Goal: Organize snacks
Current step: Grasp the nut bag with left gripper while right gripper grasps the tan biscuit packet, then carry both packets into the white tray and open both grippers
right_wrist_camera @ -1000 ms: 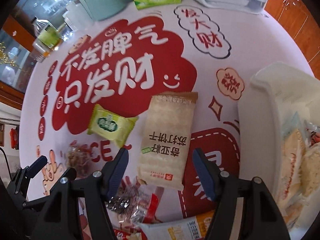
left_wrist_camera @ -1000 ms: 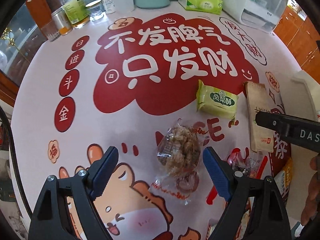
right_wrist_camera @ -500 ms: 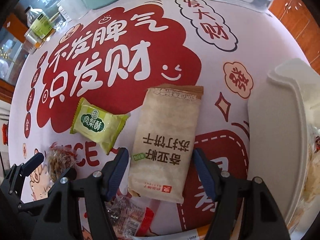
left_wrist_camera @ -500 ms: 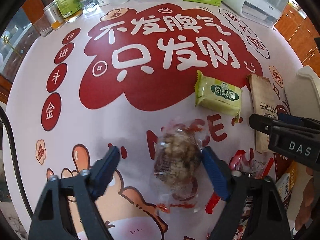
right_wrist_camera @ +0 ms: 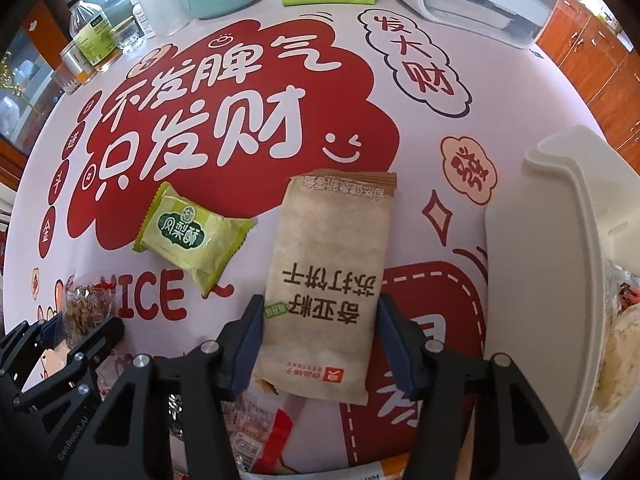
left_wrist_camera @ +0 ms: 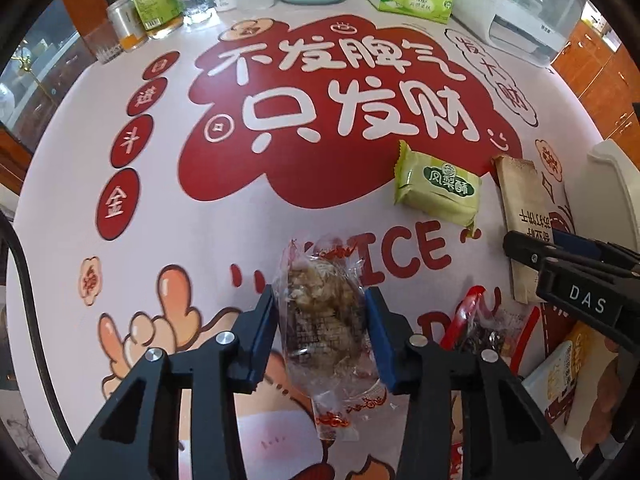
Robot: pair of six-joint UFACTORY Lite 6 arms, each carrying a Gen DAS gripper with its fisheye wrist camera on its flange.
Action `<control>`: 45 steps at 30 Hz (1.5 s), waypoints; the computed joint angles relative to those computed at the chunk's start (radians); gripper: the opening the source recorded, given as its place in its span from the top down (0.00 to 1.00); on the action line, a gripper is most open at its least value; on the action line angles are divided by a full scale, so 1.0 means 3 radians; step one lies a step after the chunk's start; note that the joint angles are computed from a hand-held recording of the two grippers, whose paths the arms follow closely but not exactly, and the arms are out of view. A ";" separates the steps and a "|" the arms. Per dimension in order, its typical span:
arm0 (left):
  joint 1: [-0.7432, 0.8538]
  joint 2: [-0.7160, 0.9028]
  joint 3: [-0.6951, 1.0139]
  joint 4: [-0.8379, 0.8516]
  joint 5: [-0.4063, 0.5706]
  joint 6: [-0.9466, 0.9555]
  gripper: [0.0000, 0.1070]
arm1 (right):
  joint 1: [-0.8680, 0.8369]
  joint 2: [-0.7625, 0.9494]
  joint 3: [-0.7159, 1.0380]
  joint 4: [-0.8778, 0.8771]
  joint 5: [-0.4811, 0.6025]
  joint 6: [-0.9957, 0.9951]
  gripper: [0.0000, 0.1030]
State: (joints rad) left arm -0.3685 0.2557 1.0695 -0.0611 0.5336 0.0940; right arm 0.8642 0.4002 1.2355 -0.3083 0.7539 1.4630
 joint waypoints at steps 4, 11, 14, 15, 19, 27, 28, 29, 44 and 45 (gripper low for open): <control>-0.0004 -0.0299 -0.0096 0.0062 0.0103 -0.0053 0.61 | 0.0128 -0.0112 0.0025 -0.0176 0.0114 0.0201 0.46; -0.0134 -0.1055 -0.0323 0.0105 0.0412 -0.0160 0.61 | 0.0472 -0.0496 0.0101 -0.0440 0.0350 0.0533 0.46; -0.0244 -0.1396 -0.0418 0.0139 0.0587 -0.0234 0.61 | 0.0692 -0.0659 0.0151 -0.0566 0.0509 0.0716 0.46; -0.0327 -0.1530 -0.0445 0.0173 0.0669 -0.0305 0.61 | 0.0778 -0.0725 0.0145 -0.0602 0.0552 0.0791 0.46; -0.0649 -0.1804 -0.0455 0.0288 0.0865 -0.0564 0.61 | 0.1156 -0.0985 0.0094 -0.0742 0.0752 0.1128 0.46; -0.1822 -0.1809 -0.0114 0.0675 0.1212 -0.1510 0.61 | 0.2129 -0.1570 -0.0099 -0.0981 0.1630 0.1932 0.46; -0.1922 -0.1766 -0.0057 0.0695 0.1225 -0.1580 0.61 | 0.2235 -0.1646 -0.0129 -0.0995 0.1749 0.2017 0.46; -0.2096 -0.1682 0.0059 0.0739 0.1253 -0.1697 0.61 | 0.2348 -0.1718 -0.0155 -0.1008 0.1880 0.2113 0.46; -0.3133 -0.0110 0.2115 0.1070 0.1625 -0.2354 0.61 | 0.4217 -0.2650 -0.0655 -0.0664 0.3638 0.3992 0.46; -0.3153 0.0011 0.2297 0.1085 0.1670 -0.2357 0.61 | 0.4304 -0.2699 -0.0704 -0.0621 0.3683 0.4096 0.46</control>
State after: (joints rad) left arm -1.3144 0.2592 1.7587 0.2644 1.0347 -0.6131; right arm 2.1555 -0.4094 1.0245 -0.4945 1.8587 2.6917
